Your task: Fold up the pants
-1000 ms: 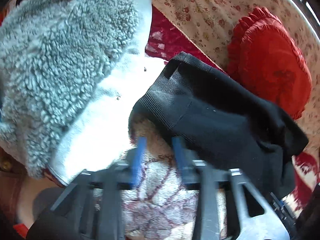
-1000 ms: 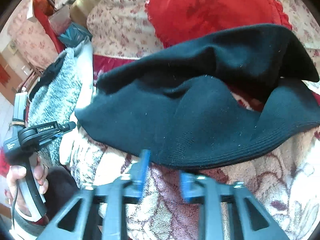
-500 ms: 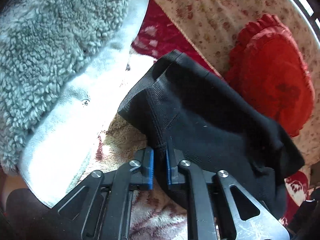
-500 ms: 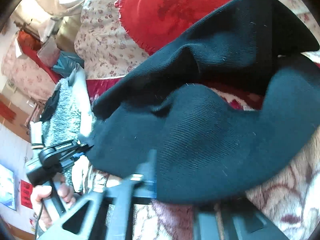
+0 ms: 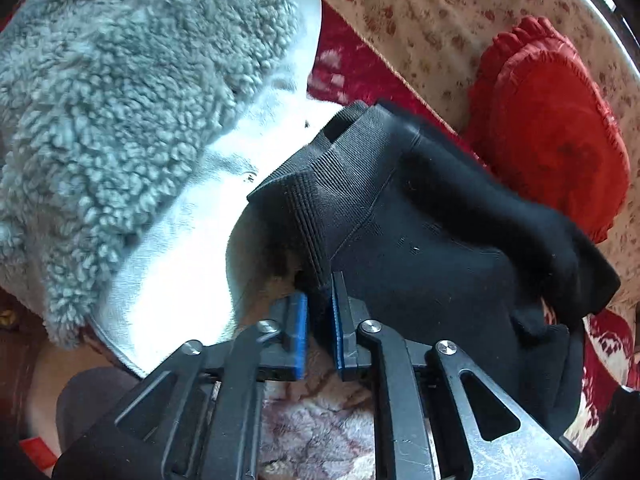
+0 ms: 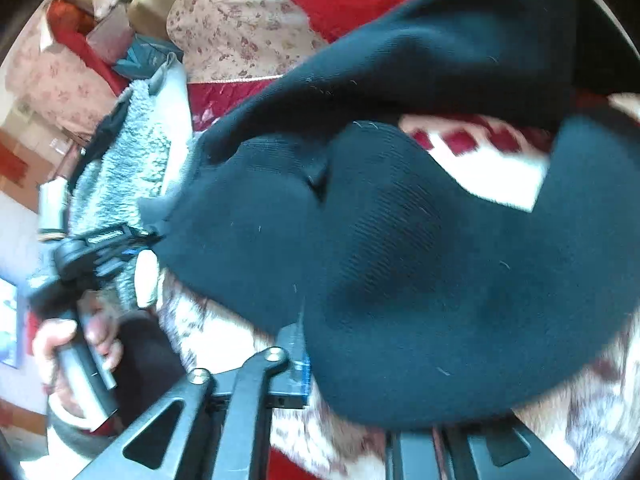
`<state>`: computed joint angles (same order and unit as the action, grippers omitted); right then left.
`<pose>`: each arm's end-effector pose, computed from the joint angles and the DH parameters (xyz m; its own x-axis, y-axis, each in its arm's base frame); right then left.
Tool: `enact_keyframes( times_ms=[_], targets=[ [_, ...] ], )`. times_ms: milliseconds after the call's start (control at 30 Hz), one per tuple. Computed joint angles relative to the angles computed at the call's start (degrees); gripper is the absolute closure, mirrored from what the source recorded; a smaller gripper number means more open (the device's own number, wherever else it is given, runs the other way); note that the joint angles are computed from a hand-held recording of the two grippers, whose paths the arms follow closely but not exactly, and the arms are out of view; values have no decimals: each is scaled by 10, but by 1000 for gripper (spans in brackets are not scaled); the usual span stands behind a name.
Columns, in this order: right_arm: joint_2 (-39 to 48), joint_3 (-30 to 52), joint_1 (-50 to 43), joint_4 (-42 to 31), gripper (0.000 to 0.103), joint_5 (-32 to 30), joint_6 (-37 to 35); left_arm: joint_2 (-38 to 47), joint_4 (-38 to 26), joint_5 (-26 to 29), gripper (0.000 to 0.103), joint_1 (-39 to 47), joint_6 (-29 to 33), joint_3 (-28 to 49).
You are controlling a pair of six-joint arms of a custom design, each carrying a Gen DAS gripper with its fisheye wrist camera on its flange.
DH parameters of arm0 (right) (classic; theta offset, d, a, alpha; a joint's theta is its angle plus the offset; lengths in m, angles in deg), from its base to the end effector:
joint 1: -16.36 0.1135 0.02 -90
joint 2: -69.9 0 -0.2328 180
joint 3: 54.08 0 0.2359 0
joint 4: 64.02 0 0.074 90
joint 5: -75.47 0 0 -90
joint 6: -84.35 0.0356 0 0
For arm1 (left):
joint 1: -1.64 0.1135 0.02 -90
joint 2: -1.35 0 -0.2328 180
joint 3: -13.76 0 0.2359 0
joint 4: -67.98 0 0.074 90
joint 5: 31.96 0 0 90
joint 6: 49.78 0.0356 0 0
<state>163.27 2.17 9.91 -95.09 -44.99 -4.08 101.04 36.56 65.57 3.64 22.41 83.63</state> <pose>0.2611 -0.0114 0.1063 -0.9247 0.1283 -0.3585 -0.0650 0.8745 0.4807 0.3164 0.0064 0.1299 -0.8428 -0.3328 -0.4229 -0.2409 0.9360 -0.2565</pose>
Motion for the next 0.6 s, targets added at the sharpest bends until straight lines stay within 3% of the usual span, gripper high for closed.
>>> enact_keyframes(
  times_ms=[67, 167, 267, 333, 433, 500, 600],
  targets=[
    [-55, -17, -40, -36, 69, 1, -41, -36, -5, -8, 89, 9, 4, -18],
    [-120, -15, -127, -123, 65, 4, -119, -102, -11, -36, 89, 8, 7, -46],
    [-133, 12, -202, -151, 63, 43, -156, -137, -24, -51, 89, -8, 16, -50],
    [-110, 41, -239, -154, 63, 65, -176, -146, -28, -51, 87, -30, 17, -47],
    [-60, 86, -268, -126, 63, 88, -175, -130, -28, -58, 77, -72, 19, -34],
    [-4, 132, -254, -95, 63, 135, -161, -105, -29, -63, 77, -105, 11, -17],
    [90, 218, -243, -87, 62, 138, -166, -49, -28, -69, 76, -155, 16, 18]
  ],
)
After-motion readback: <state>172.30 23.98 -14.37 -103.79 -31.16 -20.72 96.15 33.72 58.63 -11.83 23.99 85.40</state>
